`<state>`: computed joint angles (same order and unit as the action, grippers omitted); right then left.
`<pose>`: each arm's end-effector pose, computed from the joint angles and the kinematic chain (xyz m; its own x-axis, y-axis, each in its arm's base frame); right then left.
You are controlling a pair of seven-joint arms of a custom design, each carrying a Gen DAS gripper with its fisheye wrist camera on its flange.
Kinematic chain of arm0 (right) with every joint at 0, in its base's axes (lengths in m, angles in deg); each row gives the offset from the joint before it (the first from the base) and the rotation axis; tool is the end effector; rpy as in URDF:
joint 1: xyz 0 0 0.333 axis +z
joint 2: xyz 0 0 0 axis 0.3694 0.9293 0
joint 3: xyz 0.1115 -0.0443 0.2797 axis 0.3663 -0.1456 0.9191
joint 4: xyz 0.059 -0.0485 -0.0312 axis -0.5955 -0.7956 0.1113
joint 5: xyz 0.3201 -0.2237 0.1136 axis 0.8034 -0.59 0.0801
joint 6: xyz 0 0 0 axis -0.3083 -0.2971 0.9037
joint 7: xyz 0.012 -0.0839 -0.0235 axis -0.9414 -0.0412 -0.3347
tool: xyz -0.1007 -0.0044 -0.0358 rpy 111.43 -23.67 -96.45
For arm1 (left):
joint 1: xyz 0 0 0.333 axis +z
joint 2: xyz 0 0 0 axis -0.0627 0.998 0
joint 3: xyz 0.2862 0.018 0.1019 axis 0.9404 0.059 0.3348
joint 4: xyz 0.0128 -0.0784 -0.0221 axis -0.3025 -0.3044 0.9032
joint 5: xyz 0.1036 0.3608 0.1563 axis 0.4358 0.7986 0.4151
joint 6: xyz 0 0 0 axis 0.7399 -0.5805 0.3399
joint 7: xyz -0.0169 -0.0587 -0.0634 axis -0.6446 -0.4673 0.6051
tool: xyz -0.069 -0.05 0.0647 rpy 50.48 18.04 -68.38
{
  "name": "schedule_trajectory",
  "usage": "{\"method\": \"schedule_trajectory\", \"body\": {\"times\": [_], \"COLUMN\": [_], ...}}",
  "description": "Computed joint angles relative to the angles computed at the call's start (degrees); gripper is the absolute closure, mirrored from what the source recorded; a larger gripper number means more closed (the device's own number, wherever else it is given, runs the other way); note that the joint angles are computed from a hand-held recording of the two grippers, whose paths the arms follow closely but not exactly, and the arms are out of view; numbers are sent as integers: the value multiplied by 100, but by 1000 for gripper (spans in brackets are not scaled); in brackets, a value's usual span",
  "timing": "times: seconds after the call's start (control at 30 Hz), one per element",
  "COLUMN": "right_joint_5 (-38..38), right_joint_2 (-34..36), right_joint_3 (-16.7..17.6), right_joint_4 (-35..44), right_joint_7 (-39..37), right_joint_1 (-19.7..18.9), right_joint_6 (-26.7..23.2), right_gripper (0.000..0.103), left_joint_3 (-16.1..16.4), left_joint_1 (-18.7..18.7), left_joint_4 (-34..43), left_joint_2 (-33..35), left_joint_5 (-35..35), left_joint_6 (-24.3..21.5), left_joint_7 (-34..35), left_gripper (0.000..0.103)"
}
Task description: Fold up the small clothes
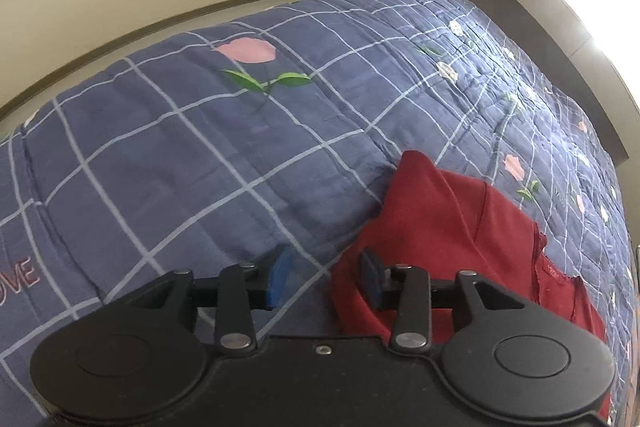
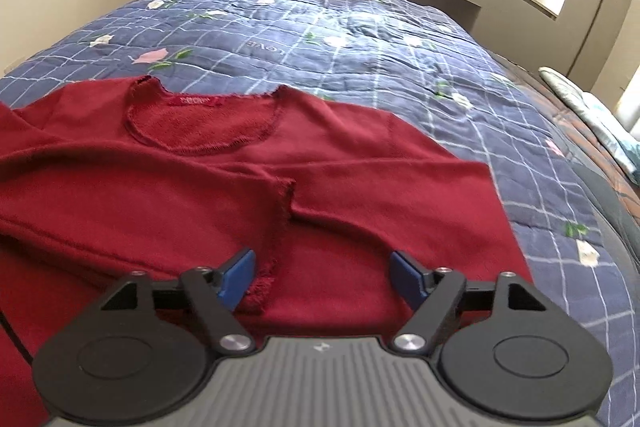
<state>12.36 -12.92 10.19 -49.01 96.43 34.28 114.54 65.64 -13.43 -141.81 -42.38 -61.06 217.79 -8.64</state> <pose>0.6351 0.0995 0.4234 -0.1473 -0.9690 0.1982 -0.7502 -0.0211 -0.6608 0.7104 -0.2142 0.4248 0.3918 -0.8327 0.3913 -0.7161 -0.5431 -0.4385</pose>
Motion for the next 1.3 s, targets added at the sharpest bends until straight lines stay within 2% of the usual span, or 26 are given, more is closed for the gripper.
{"method": "schedule_trajectory", "body": {"times": [0.17,0.33,0.47,0.57,0.63,0.83,0.93,1.03,1.1,1.3], "right_joint_5": [-342,-363,-430,-245,-147,-15,90,342,577,1396], "right_joint_2": [-414,-805,-1178,-1438,-1595,-2215,-2643,-3119,-3482,-4694], "right_joint_3": [35,276,508,653,729,975,1094,1202,1272,1343], "right_joint_4": [-468,-859,-1214,-1499,-1675,-2309,-2752,-3212,-3492,-4320], "right_joint_7": [469,657,819,656,558,410,366,176,-26,-1049], "right_joint_1": [-42,-191,-330,-434,-515,-753,-895,-1006,-1037,-893], "right_joint_6": [-15,-316,-546,-667,-675,-898,-854,-772,-794,-978], "right_gripper": [8,7,2,0,0,0,0,0,0,0], "left_joint_3": [21,-52,-76,-136,-134,-181,-86,39,-27,-396], "left_joint_1": [58,124,152,143,88,-4,-171,-464,-552,-594], "left_joint_4": [-384,-459,-682,-696,-725,-1049,-1391,-1615,-1790,-2486], "left_joint_2": [-276,-358,-482,-507,-560,-889,-1193,-1468,-1665,-2425], "left_joint_5": [26,21,-85,-132,-89,-15,371,1289,1709,1666], "left_joint_6": [82,-166,259,221,118,-176,-190,-530,-750,-1027], "left_joint_7": [-11,342,287,417,473,626,408,1,-32,38], "left_gripper": [58,62,59,49,34,13,5,2,2,1]}}
